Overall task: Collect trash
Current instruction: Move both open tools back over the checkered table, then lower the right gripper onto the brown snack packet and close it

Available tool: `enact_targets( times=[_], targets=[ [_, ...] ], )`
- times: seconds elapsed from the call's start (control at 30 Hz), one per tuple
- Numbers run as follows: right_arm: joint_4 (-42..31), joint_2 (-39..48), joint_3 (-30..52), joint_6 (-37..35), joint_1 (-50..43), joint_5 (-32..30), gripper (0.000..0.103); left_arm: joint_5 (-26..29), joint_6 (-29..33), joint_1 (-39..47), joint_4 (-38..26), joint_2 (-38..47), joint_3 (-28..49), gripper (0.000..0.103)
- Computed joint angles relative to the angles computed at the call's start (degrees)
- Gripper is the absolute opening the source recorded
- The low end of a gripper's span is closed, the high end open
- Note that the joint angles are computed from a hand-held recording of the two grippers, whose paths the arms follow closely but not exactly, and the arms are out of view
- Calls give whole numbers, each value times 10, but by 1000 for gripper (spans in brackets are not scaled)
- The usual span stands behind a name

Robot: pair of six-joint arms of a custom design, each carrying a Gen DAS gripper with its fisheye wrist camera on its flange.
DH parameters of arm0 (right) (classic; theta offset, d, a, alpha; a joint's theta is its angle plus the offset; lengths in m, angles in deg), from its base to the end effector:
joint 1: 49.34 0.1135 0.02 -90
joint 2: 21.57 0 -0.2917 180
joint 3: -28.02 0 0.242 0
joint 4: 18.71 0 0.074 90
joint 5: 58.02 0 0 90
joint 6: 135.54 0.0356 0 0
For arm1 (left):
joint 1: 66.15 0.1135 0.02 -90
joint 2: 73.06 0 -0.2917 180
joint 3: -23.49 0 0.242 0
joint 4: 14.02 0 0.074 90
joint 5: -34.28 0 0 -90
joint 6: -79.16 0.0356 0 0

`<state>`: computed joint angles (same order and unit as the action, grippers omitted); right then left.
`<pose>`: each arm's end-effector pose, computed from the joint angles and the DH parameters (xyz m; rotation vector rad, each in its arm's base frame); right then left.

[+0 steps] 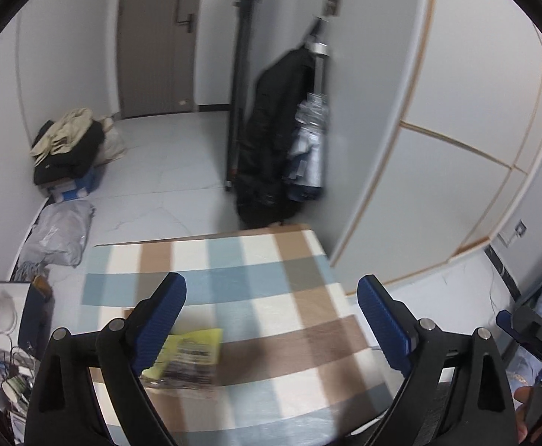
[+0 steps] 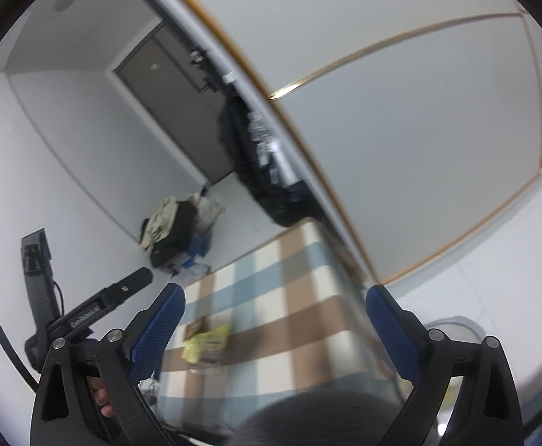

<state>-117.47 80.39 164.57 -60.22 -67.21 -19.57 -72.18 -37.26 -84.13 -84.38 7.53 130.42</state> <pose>0.3146 -0.0721 0.4497 -0.1919 2.3223 0.9247 0.2570 -0.0728 0.4335 -0.3096 2.2800 -0.0606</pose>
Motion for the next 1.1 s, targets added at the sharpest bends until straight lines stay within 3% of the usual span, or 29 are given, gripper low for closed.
enact_targets(
  times=[0.33,0.47,0.63,1.0,1.1],
  targets=[
    [73,-63,-70,70,159,67,102,8,57,165,75,-101,-136,97],
    [127,-82,-125,93,238,123,102,76,76,277,98,-123,-191,97],
    [139,-65,-130,98,312,172,101,150,97,383,108,-144,-234,97],
    [118,59,-58,77,465,269,101,277,115,526,87,-101,-227,98],
    [62,132,25,71,501,298,101,285,123,553,74,-81,-212,98]
  ],
)
